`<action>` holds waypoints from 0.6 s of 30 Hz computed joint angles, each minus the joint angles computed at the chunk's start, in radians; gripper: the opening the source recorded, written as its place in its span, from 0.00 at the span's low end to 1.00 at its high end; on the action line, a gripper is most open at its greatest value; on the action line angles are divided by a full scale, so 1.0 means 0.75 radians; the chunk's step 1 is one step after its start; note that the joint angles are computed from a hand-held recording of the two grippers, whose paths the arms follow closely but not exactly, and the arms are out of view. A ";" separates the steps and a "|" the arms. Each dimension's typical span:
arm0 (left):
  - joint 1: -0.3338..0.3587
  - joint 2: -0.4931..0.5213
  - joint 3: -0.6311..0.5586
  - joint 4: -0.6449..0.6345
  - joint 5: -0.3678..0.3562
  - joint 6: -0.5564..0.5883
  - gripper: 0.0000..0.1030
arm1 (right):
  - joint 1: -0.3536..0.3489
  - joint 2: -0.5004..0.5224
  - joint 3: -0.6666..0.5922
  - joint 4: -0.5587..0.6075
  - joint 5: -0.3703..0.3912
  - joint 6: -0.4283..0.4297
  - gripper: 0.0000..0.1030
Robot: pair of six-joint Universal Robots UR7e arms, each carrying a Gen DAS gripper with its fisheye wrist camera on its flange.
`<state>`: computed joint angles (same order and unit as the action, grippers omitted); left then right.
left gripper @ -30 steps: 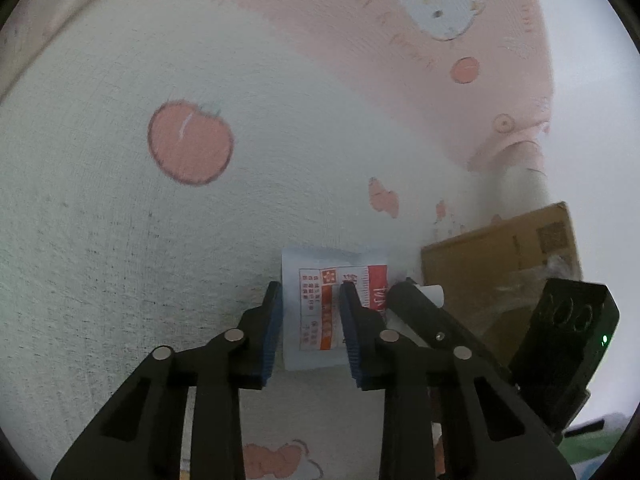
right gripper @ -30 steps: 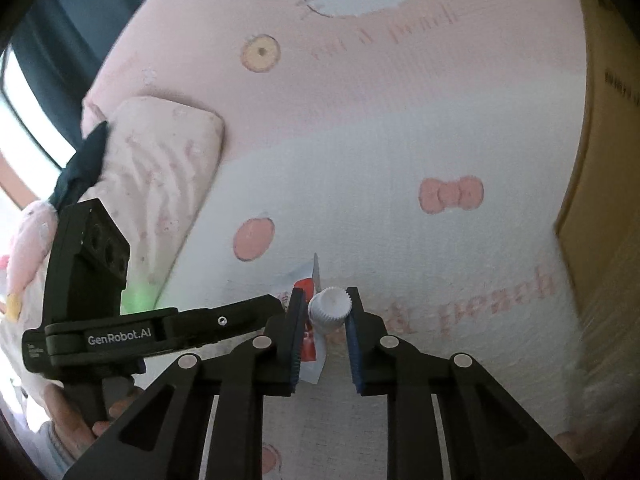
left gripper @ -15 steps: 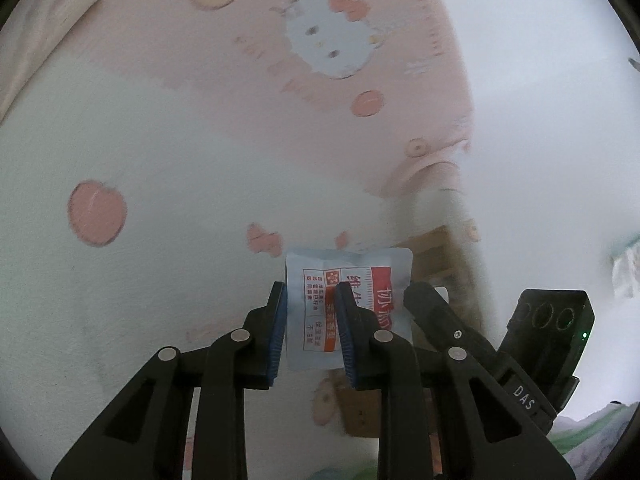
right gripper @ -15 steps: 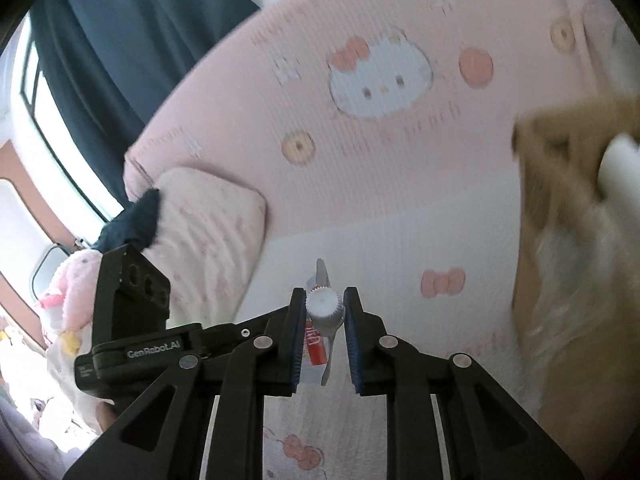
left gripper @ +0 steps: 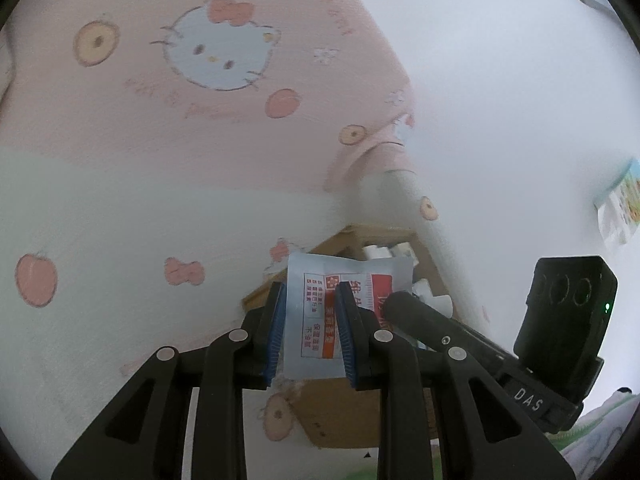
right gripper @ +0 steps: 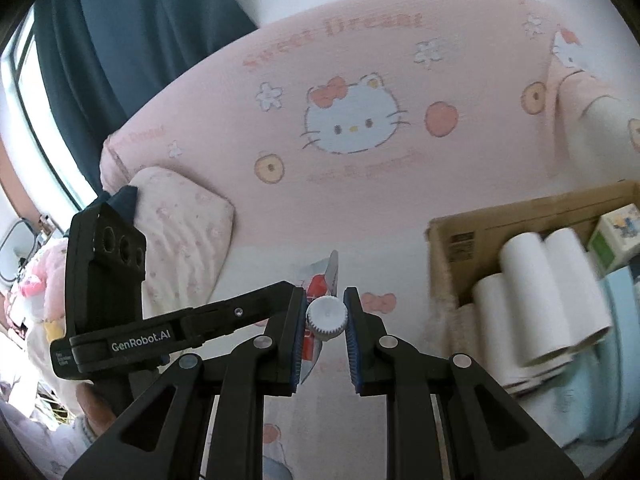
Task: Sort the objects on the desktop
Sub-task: 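Lift and carry the sachet with both grippers to the cardboard box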
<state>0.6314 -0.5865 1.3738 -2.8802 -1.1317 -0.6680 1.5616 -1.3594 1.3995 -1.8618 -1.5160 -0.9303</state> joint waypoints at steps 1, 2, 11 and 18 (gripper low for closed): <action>0.000 0.009 -0.017 0.003 -0.010 0.005 0.26 | 0.000 0.009 -0.029 0.022 0.000 0.006 0.15; -0.001 0.022 -0.042 -0.001 -0.021 0.017 0.26 | -0.001 0.019 -0.060 0.052 0.004 0.012 0.15; -0.033 0.134 -0.289 0.158 -0.042 0.145 0.26 | -0.035 0.080 -0.298 0.217 0.060 0.050 0.15; -0.060 0.238 -0.468 0.293 -0.073 0.207 0.26 | -0.087 0.116 -0.432 0.312 0.073 0.065 0.15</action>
<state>0.5867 -0.4078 1.0227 -2.6608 -1.1869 -0.5126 1.4960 -1.2721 1.0754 -1.6279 -1.4611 -0.8814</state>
